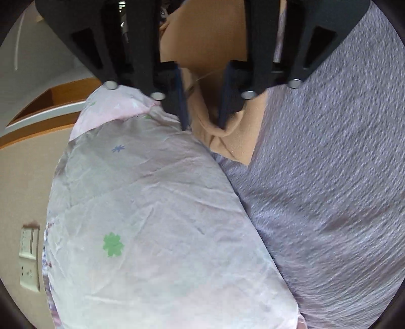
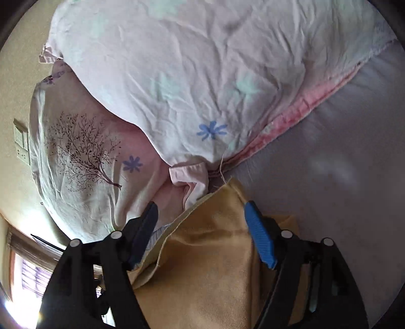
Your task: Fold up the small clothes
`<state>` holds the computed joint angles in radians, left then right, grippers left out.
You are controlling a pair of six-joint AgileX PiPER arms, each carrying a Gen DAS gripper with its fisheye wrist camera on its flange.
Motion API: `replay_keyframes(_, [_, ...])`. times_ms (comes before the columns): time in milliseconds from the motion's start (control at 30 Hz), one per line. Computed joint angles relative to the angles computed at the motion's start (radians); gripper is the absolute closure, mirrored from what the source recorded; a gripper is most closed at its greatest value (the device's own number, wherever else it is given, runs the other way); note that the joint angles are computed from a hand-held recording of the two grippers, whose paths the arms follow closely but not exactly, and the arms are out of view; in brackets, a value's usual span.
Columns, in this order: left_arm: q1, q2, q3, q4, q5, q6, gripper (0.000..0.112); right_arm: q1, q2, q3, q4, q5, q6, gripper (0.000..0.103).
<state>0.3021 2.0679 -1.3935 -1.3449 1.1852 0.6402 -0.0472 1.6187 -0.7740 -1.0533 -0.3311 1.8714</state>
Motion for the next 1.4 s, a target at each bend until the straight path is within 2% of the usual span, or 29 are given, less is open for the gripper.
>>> replay_keyframes(33, [0.022, -0.029, 0.027, -0.023, -0.025, 0.019, 0.028, 0.002, -0.024, 0.014, -0.005, 0.004, -0.005, 0.031])
replay_keyframes(67, [0.039, -0.062, 0.054, -0.032, -0.045, 0.051, 0.026, 0.004, -0.059, 0.041, 0.008, -0.002, -0.025, 0.031])
replay_keyframes(167, [0.065, -0.12, 0.049, 0.096, -0.01, 0.07, 0.026, -0.005, -0.182, 0.149, 0.031, -0.058, -0.078, 0.027])
replay_keyframes(267, [0.058, -0.182, 0.087, 0.235, 0.013, 0.114, 0.027, 0.007, -0.293, 0.277, 0.198, -0.125, -0.31, 0.019])
replay_keyframes(367, [0.02, -0.204, 0.118, 0.322, 0.014, 0.134, 0.034, 0.019, -0.313, 0.365, 0.35, -0.211, -0.507, 0.017])
replay_keyframes(433, [-0.017, -0.217, 0.146, 0.361, -0.022, 0.138, 0.039, 0.002, -0.28, 0.386, 0.351, -0.281, -0.504, 0.017])
replay_keyframes(500, [-0.046, -0.202, 0.125, 0.394, -0.038, 0.105, 0.046, -0.005, -0.271, 0.39, 0.301, -0.289, -0.459, 0.017])
replay_keyframes(567, [-0.07, -0.222, 0.155, 0.394, -0.085, 0.113, 0.055, 0.024, -0.287, 0.404, 0.339, -0.272, -0.509, 0.017])
replay_keyframes(633, [-0.09, -0.23, 0.17, 0.403, -0.115, 0.067, 0.086, 0.034, -0.297, 0.374, 0.334, -0.246, -0.498, 0.017])
replay_keyframes(667, [-0.091, -0.227, 0.176, 0.392, -0.102, 0.052, 0.095, 0.024, -0.304, 0.381, 0.335, -0.261, -0.497, 0.017])
replay_keyframes(833, [-0.065, -0.28, 0.183, 0.276, -0.015, 0.044, 0.099, -0.076, -0.359, 0.426, 0.3, -0.324, -0.455, 0.017])
replay_keyframes(933, [-0.149, -0.363, 0.169, 0.208, 0.008, 0.016, 0.1, -0.127, -0.39, 0.444, 0.286, -0.343, -0.439, 0.017])
replay_keyframes(1033, [-0.314, -0.393, 0.123, 0.141, -0.019, -0.02, 0.1, -0.136, -0.418, 0.448, 0.293, -0.316, -0.442, 0.017])
replay_keyframes(1133, [-0.546, -0.322, 0.03, 0.095, -0.094, -0.065, 0.101, -0.161, -0.431, 0.456, 0.287, -0.309, -0.437, 0.017])
replay_keyframes(1233, [-0.771, -0.158, -0.107, 0.098, -0.193, -0.165, 0.101, -0.219, -0.437, 0.454, 0.22, -0.291, -0.405, 0.017])
replay_keyframes(1267, [-0.817, -0.09, -0.155, 0.082, -0.193, -0.187, 0.101, -0.244, -0.435, 0.452, 0.185, -0.281, -0.388, 0.017])
replay_keyframes(1333, [-0.843, 0.011, -0.205, -0.032, -0.107, -0.18, 0.099, -0.29, -0.436, 0.448, 0.112, -0.265, -0.344, 0.017])
replay_keyframes(1400, [-0.832, 0.016, -0.184, -0.096, -0.048, -0.146, 0.095, -0.337, -0.447, 0.447, 0.045, -0.27, -0.305, 0.017])
